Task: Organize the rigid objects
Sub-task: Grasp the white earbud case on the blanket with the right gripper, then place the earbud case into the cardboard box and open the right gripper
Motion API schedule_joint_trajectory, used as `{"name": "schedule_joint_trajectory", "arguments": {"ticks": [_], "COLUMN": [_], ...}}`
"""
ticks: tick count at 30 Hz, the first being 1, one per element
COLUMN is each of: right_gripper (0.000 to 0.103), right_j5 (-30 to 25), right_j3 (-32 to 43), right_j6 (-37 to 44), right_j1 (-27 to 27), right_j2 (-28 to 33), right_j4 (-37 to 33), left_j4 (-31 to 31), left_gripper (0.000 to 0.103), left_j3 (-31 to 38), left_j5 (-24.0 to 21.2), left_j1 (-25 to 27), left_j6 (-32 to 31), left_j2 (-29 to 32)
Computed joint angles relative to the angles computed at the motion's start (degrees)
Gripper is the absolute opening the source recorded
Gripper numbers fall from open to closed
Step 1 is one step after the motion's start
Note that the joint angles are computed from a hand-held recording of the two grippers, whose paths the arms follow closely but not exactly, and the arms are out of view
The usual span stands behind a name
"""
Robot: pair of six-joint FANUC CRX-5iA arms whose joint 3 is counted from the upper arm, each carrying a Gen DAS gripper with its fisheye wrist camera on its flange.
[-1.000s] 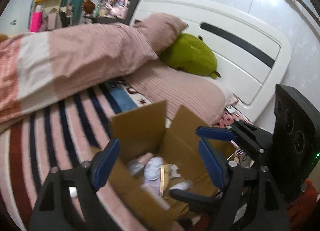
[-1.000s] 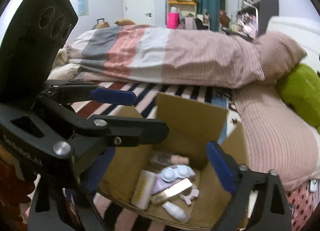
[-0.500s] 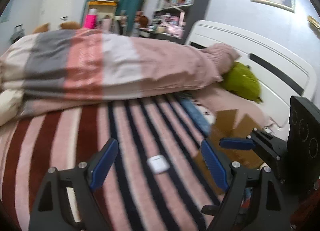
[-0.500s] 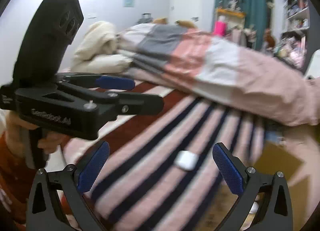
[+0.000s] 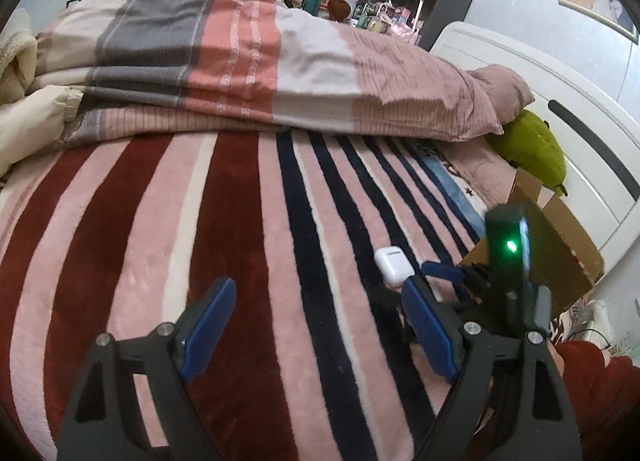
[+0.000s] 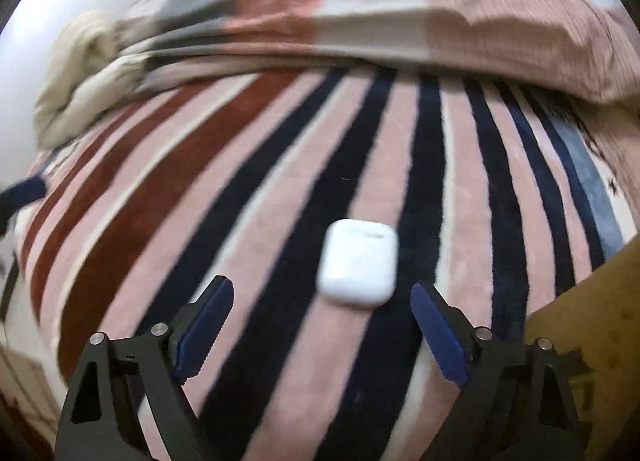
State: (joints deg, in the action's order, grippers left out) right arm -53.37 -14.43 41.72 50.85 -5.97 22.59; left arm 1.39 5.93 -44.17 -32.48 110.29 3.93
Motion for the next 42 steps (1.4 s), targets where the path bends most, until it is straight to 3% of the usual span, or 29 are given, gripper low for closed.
{"name": "schedule_joint_trajectory", "arguments": {"ticks": [2,3,4,12,20,26,28,34,39,42], "right_gripper": [0.073,0.053,0.04,0.04,0.04,0.04,0.04,0.039,0.039,0.039], "right_j5": [-0.6,-1.5,-1.5,1.4,3.3,3.5,3.1,1.2,-2.5,-5.9], "right_j3": [0.2,0.2,-0.5,-2.9,-2.1,-2.9,-3.3,-4.7,-4.6,-3.9], "right_j6": [-0.9,-1.7,-3.0,-0.7,6.6,5.3,5.0,4.5,5.6,6.9], "right_j1": [-0.4,-0.3,0.1,3.7,10.6,12.7,12.3,10.1,6.5,4.2], "right_j2": [1.4,2.0,1.9,-3.2,-12.7,-17.4,-18.9,-23.1,-26.2,-27.4], "right_j4": [1.4,2.5,3.9,6.7,3.6,8.8,9.8,11.3,9.8,8.2], "left_j4": [0.1,0.1,0.1,1.4,13.8,23.4,28.8,22.5,22.0,20.9], "left_gripper": [0.083,0.083,0.083,0.083,0.082,0.054,0.037,0.036,0.035,0.036], "left_j3": [0.2,0.3,0.4,1.6,2.3,6.3,6.8,22.3,36.9,49.9], "left_j5": [0.0,0.0,-0.1,-0.6,2.9,2.7,3.5,-3.0,-9.2,-15.6], "left_j1": [-0.1,-0.2,-0.2,-0.8,-1.8,-3.4,-3.9,-7.2,-9.4,-10.9], "left_j6": [-0.4,-0.4,-0.3,-1.5,-13.1,-21.1,-24.9,-21.2,-20.5,-18.9], "left_j2": [0.3,0.3,0.4,0.8,2.0,5.8,7.0,15.4,25.1,33.1]}}
